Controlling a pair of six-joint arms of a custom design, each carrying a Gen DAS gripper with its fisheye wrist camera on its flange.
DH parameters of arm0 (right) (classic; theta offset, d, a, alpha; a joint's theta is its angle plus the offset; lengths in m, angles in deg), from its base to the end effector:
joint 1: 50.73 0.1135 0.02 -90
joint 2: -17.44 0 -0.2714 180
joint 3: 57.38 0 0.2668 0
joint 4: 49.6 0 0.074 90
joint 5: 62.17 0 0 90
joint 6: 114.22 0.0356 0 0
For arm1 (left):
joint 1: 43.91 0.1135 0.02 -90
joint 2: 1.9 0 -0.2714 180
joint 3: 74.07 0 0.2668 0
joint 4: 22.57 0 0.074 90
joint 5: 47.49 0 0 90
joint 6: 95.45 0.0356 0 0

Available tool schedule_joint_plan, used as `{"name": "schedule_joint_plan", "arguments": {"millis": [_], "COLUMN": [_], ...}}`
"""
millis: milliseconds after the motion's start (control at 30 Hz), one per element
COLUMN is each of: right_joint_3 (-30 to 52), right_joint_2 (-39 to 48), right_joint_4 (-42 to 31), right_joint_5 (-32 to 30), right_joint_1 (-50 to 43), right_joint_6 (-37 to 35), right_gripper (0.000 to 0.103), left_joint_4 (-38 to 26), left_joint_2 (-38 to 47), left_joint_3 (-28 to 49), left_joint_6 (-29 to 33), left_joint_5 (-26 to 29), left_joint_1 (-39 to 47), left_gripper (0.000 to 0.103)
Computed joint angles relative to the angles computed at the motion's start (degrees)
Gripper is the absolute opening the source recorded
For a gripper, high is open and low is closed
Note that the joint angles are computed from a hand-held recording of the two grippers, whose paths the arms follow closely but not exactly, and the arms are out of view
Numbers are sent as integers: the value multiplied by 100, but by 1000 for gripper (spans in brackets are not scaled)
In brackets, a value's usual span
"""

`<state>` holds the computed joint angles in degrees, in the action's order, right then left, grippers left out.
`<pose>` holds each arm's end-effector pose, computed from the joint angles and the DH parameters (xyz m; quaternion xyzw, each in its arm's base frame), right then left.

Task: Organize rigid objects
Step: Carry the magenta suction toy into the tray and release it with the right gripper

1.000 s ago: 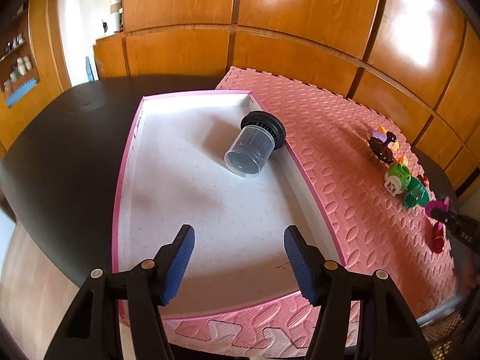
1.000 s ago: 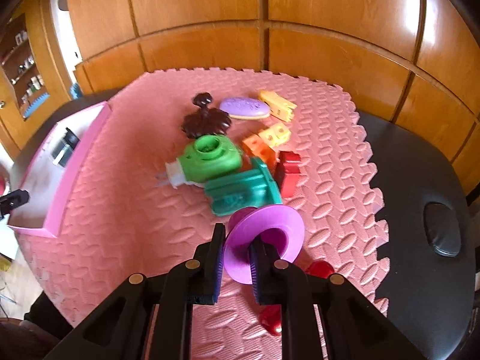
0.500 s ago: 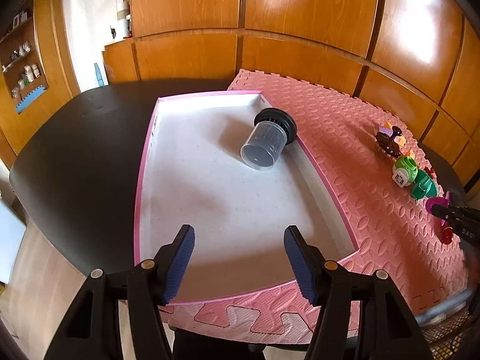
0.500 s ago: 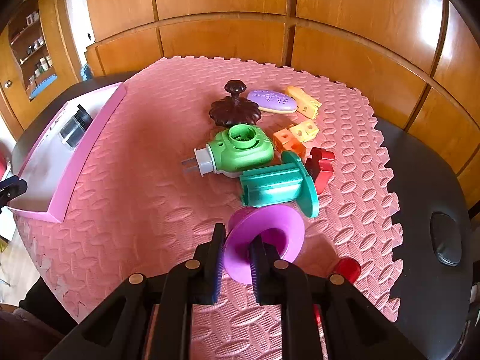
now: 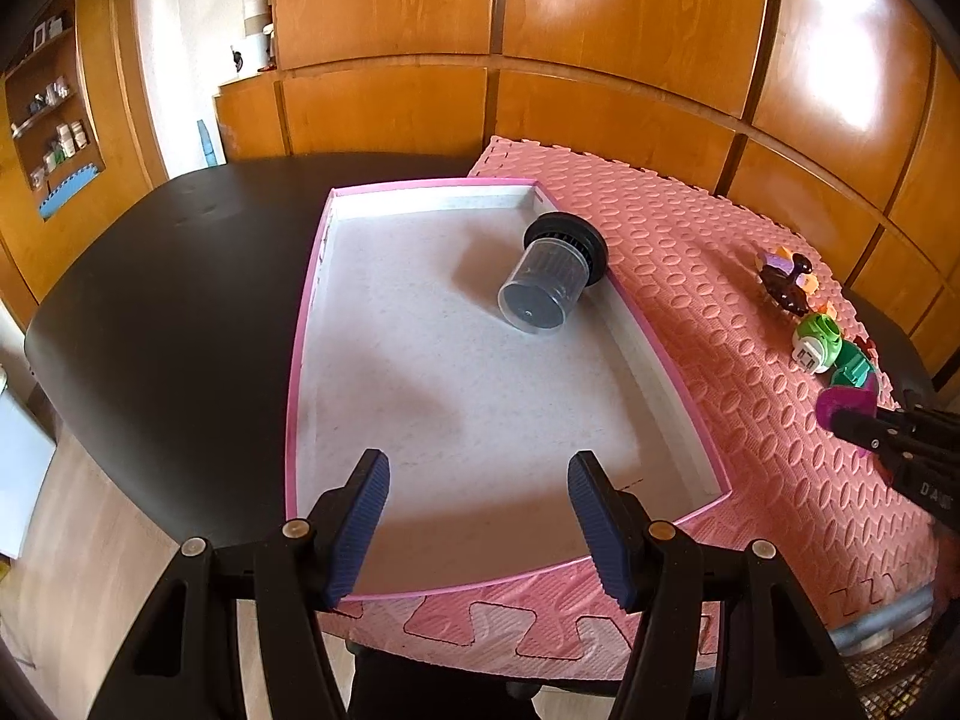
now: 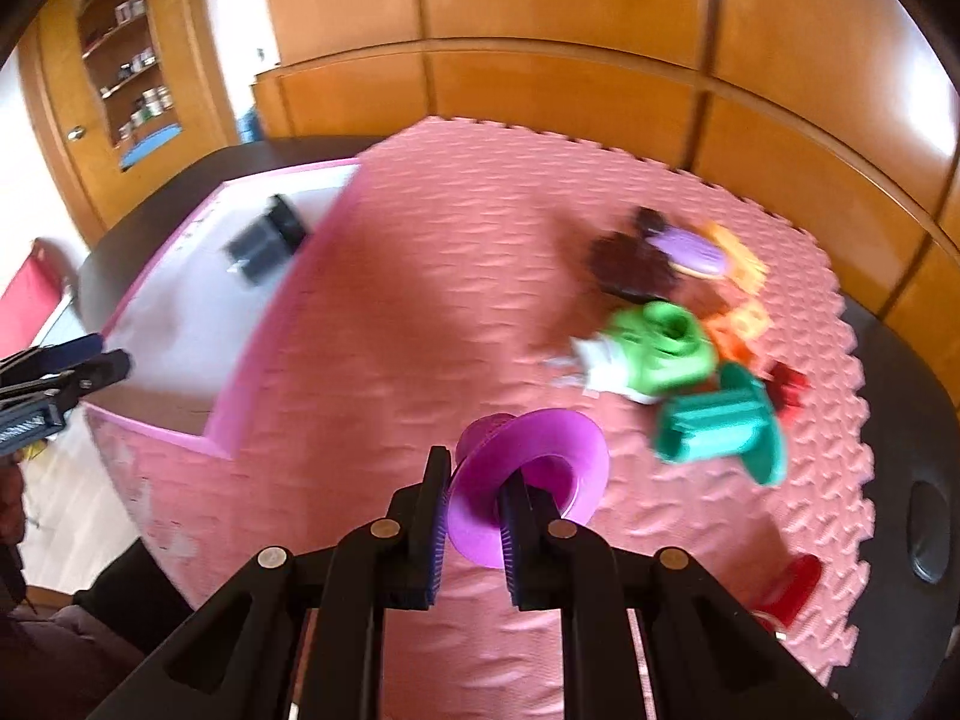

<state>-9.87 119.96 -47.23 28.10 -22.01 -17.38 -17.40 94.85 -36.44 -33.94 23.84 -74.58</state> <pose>0.2617 0.1432 0.0728 -0.1790 0.9302 0.0957 0.3057 0.2228 -0.1189 0.0669 -0.0323 0.9391 -0.0166 0.3417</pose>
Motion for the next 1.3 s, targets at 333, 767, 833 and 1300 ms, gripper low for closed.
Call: {"name": "schedule_joint_plan", "arguments": {"millis": [333,767,833,1300], "right_joint_3": [1082,4078,4346,3628], "right_joint_2": [354,2451,2669,2282], "right_joint_4": [-432,-2036,-2127,-1353], "right_joint_5": [-503,-199,10,-383], "right_joint_1": [933,1540,1524,1220], "right_joint_6": [35,-299,-287,304], "right_gripper": [14,14,15,56], "left_joint_4": [190,400,433,423], "left_joint_2": [-198,-272,-248,-255], "left_joint_3": [-247,-502,-517,-511], "left_joint_6": [-68,-37,-39,-79], "left_joint_5": [56,302,333,354], "left_joint_1": [380,1061,1087,1110], "left_gripper": [63,63,63,63]}}
